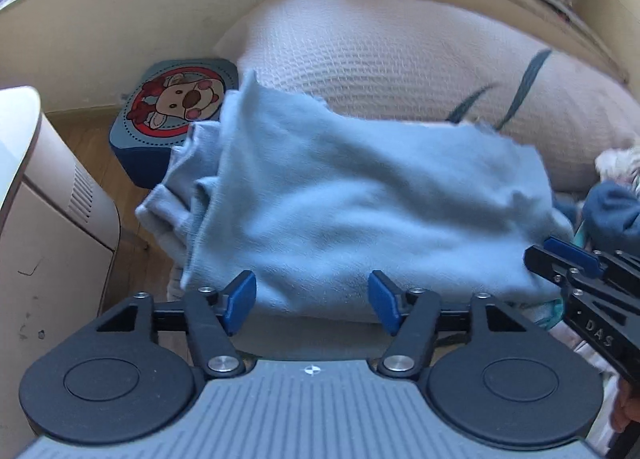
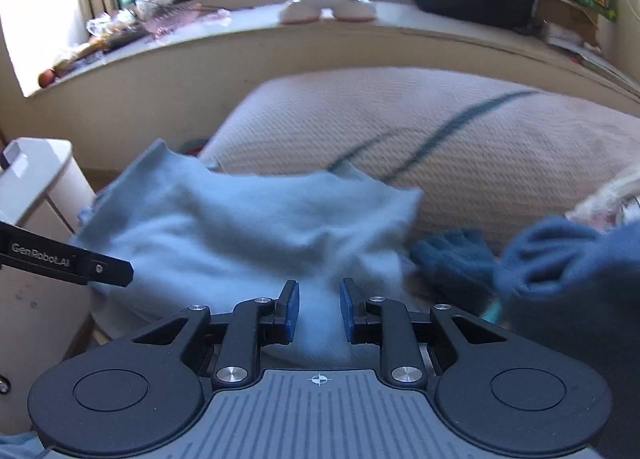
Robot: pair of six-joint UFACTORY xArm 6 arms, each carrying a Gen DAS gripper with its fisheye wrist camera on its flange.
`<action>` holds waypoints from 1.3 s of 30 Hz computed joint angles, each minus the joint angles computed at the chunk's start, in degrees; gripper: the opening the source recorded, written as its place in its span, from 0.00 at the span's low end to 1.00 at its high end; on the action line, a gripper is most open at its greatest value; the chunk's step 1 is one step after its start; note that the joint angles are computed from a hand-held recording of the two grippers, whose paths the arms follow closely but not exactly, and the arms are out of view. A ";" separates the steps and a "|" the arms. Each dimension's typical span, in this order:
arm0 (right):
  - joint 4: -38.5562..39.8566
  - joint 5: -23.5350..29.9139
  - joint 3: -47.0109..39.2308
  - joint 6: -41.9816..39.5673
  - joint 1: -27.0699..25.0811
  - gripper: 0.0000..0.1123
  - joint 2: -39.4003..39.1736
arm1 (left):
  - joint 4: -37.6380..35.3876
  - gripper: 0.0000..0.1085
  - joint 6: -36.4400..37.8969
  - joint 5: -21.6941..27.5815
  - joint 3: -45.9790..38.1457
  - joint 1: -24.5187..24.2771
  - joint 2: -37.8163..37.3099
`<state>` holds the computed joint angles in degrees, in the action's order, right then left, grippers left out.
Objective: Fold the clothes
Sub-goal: 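Release the folded sweatshirt and move both grippers toward the clothes pile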
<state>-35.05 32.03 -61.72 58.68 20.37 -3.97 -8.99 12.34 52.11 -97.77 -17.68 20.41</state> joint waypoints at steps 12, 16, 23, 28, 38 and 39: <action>-6.91 0.39 9.32 7.97 0.42 0.28 -12.60 | -1.97 0.62 1.25 -1.42 11.26 -0.46 -10.27; -9.93 5.85 16.33 13.23 3.99 0.34 -23.21 | -6.31 0.80 7.22 -0.03 18.07 -1.61 -17.42; -11.15 22.21 23.16 19.78 14.06 0.38 -35.45 | -4.05 0.82 9.18 -1.52 29.02 -7.01 -28.06; -10.68 29.53 24.82 23.51 20.99 0.38 -40.32 | -1.88 0.88 7.25 -2.23 35.21 -9.29 -34.86; -14.40 51.35 22.53 30.12 36.22 0.44 -45.45 | -15.62 0.95 14.37 15.24 38.06 -9.77 -41.98; -14.45 54.23 22.17 30.49 37.78 0.45 -45.86 | -13.77 0.95 13.40 14.54 38.57 -11.20 -41.84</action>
<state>-49.50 86.26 -39.55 89.17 58.15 -49.83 -22.75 25.73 66.65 -59.20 -28.88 -21.42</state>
